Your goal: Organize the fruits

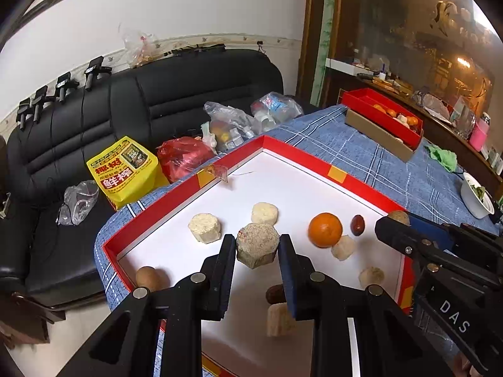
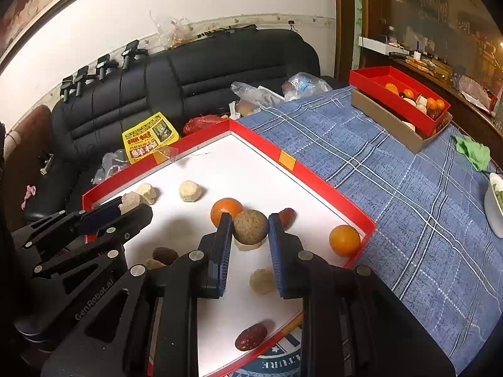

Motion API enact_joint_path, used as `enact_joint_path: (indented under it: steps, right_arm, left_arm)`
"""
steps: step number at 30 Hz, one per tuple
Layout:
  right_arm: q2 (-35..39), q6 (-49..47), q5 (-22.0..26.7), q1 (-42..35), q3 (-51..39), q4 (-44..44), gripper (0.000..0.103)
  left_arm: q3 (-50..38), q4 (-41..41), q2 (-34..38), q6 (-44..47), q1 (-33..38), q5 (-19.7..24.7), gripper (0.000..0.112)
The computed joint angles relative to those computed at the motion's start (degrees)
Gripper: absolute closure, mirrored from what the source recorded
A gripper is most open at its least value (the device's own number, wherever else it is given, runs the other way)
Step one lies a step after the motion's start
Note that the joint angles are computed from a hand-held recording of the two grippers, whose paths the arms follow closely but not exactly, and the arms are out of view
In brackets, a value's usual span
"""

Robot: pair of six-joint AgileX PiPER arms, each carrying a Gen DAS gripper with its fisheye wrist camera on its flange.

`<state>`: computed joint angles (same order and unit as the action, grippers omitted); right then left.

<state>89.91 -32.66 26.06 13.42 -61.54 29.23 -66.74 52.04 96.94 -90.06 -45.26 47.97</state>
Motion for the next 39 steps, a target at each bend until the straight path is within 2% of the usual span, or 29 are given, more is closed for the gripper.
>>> enact_joint_path:
  steps: [10,17,39]
  right_arm:
    - [0.6,2.1,-0.3,0.7,-1.2,-2.0,0.08]
    - [1.5,3.7,-0.6,1.6,-2.6,-3.3,0.08]
    - [9.9,7.8,0.2,2.2,-10.6,-6.1,0.08]
  left_arm:
    - [2.3,1.6,-2.4,-2.1,0.8,0.3,0.086]
    - [1.7,1.6,-1.6,-1.6,-0.1,0.4,0.086]
    - [0.0,0.1,0.7,0.9,1.4,-0.4,0.086]
